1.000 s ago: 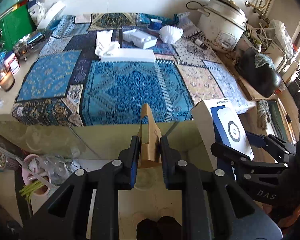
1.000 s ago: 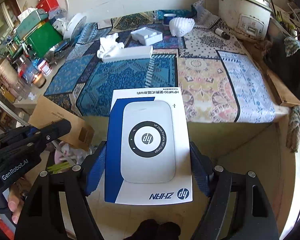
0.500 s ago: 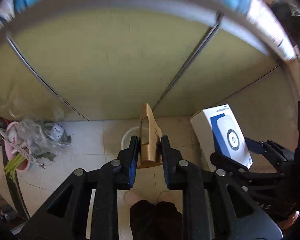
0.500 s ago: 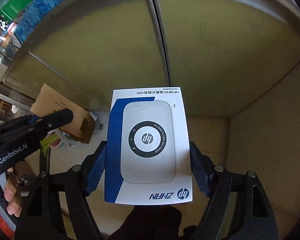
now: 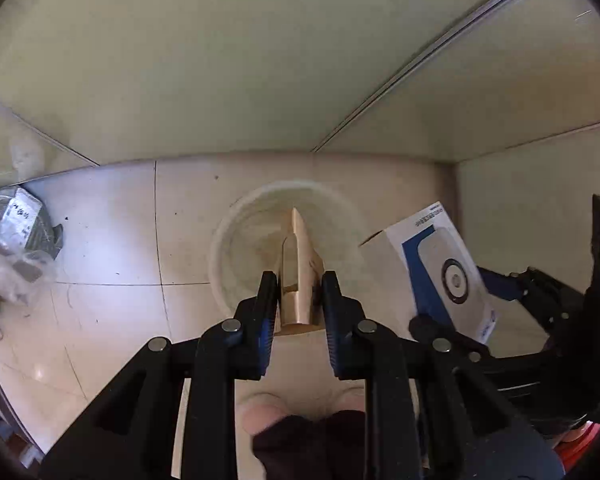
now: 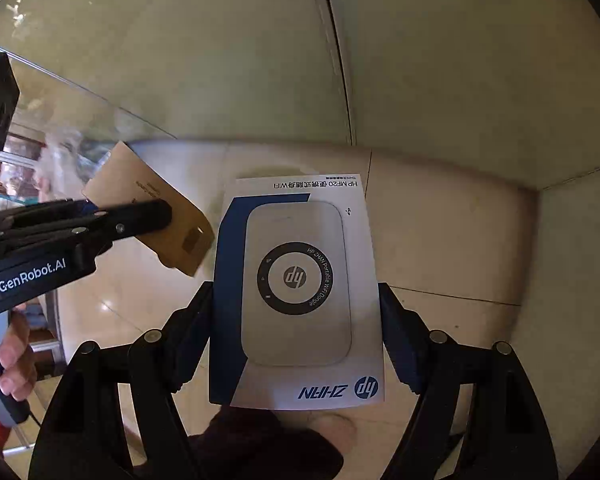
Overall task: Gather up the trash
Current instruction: 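Carry both items down over the floor bin and open both tools, then raise both open tools back toward the counter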
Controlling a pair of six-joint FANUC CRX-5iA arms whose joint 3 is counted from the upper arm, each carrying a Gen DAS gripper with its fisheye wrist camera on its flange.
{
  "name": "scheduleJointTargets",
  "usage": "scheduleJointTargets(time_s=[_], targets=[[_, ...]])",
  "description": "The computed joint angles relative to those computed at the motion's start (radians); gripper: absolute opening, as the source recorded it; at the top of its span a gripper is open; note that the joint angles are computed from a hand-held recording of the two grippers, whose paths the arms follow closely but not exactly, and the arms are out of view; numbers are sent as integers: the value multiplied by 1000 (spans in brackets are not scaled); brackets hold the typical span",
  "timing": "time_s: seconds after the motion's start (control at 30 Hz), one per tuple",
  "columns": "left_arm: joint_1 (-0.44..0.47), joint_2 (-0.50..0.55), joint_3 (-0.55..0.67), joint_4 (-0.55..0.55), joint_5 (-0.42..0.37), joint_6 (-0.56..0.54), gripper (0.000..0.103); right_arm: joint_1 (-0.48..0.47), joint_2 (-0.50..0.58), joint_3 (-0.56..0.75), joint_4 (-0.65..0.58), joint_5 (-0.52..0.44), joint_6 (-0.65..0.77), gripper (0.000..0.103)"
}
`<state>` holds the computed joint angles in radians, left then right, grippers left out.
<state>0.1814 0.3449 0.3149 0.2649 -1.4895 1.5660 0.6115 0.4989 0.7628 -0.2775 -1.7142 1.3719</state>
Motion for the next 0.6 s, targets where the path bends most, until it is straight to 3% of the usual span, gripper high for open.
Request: scheduleJointTargets(time_s=[0.17, 0.27, 0.47, 0.6], targets=[[-3, 46, -71, 38, 21, -27, 25, -12, 64, -3, -67, -14, 40, 75], [-29, 62, -61, -4, 10, -15, 28, 18, 81, -2, -36, -12, 55, 75], [-35, 45, -63, -50, 23, 0, 38, 11, 94, 11, -63, -34, 48, 75], [-17, 19, -77, -45, 37, 1, 40, -1, 93, 13, -63, -29, 73, 76]])
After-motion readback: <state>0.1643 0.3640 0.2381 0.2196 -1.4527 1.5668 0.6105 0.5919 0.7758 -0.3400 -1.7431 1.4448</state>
